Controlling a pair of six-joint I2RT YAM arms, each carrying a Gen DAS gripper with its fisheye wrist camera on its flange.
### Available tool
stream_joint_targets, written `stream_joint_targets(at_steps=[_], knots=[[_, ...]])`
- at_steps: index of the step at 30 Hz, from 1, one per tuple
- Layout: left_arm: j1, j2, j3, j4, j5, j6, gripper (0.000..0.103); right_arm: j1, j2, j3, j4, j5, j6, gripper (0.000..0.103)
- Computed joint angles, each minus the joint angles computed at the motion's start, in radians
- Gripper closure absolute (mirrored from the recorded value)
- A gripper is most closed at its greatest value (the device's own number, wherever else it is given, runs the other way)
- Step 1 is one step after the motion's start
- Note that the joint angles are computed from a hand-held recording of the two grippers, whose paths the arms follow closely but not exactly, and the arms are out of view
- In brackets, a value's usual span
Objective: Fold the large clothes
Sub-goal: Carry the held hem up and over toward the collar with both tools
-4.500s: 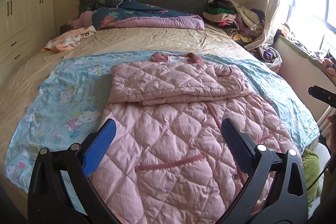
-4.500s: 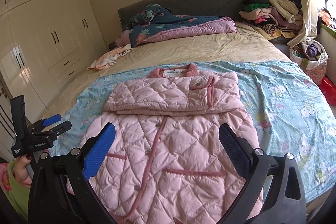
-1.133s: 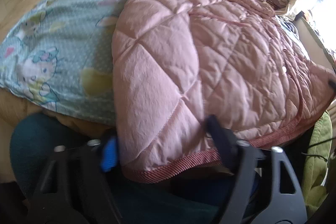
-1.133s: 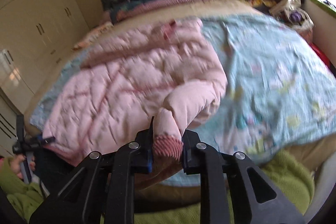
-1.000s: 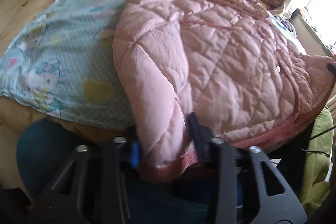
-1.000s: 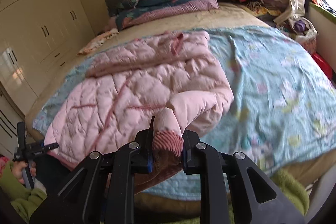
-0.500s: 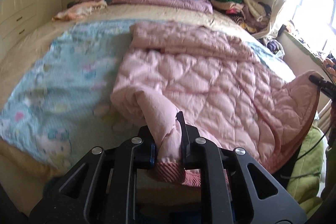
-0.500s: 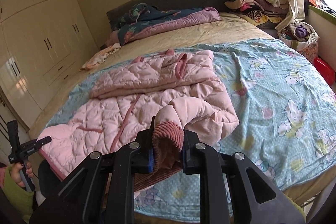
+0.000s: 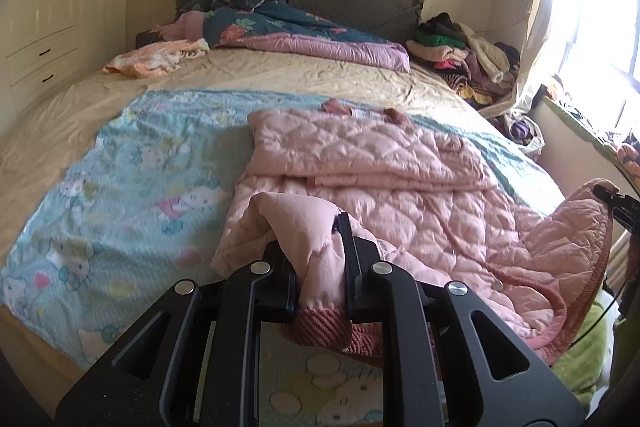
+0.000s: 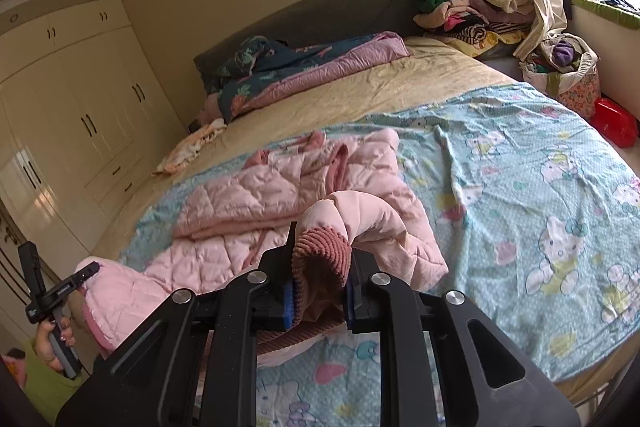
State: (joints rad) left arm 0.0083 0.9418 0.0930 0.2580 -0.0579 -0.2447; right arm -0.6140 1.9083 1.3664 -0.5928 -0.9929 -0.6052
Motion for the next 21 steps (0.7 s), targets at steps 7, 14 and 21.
stream_joint_targets(at_steps=[7,14,21], knots=[[0.028,0.031,0.074,0.014,-0.007,0.009,0.094,0.018,0.018,0.068,0.042,-0.032,0.119,0.087],[0.067,0.065,0.145,0.030,0.007,0.019,0.094,0.048,0.030,0.138,0.078,-0.033,0.226,0.087],[0.067,0.104,0.222,0.038,-0.023,0.020,0.093,0.078,0.052,0.223,0.119,-0.040,0.357,0.087]])
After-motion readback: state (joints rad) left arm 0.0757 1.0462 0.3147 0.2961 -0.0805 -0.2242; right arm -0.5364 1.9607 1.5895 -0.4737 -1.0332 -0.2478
